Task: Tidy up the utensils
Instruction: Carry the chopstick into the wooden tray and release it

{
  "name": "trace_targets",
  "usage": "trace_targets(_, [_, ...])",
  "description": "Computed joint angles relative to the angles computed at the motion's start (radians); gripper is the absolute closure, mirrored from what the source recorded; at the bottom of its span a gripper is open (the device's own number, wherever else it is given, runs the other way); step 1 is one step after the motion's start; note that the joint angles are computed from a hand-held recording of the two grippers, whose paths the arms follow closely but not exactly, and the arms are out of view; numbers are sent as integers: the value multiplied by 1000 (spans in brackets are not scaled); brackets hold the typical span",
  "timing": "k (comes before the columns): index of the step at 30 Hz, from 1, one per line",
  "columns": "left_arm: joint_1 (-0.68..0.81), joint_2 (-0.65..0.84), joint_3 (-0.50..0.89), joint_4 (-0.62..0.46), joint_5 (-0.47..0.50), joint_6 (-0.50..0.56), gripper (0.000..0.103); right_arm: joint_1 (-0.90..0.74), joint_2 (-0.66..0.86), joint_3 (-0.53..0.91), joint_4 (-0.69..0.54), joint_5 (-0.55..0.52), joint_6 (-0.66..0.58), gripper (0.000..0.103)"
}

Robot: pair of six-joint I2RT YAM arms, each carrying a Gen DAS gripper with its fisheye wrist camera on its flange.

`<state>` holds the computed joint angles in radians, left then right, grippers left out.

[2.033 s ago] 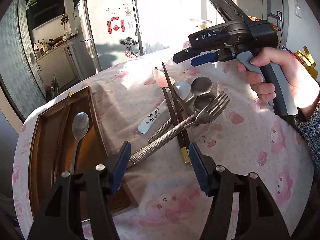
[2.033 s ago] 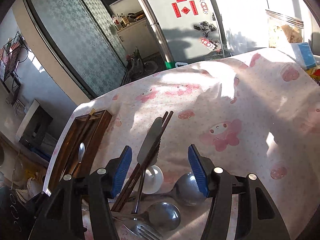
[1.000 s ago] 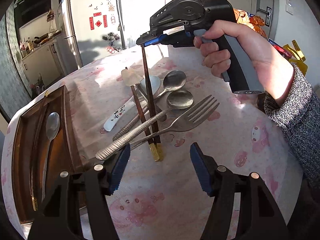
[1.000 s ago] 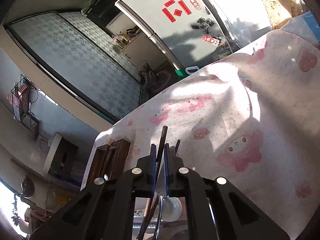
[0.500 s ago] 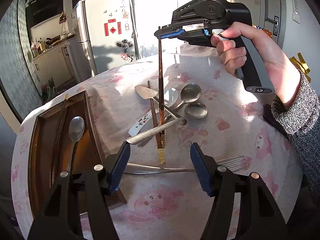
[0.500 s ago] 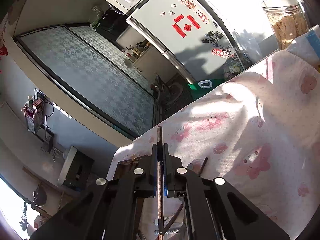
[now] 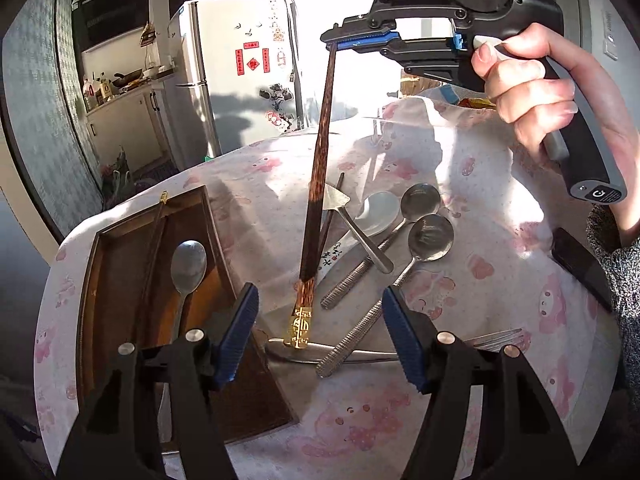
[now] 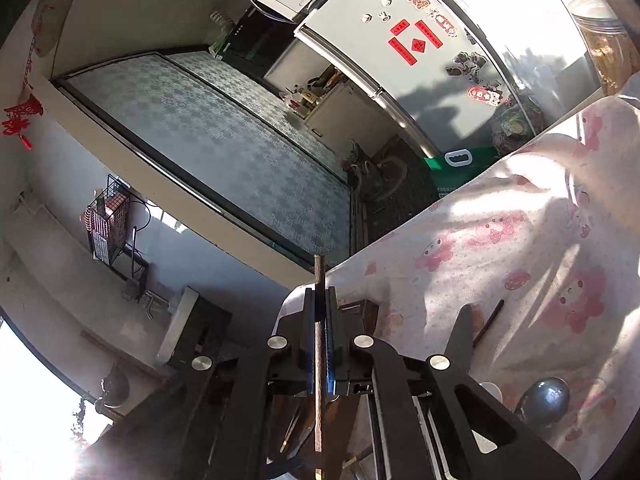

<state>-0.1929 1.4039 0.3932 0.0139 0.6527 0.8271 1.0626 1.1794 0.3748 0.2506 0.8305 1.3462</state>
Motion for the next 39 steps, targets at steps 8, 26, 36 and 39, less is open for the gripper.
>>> trace_targets(8, [36,44,33,-44,23,31,93,-2,22,30,-79,-11,35,98])
trace_targets(26, [304,283,230,-31,9,89,90,-227,556,379,99,-318,-160,95])
trace_targets(36, [347,398,279,2,-21,119,90,-282,776,519,111,-414,-157,93])
trace_targets(39, [365,381,264,-10,-10,145,89,-291,824,547,132,-461,-147,92])
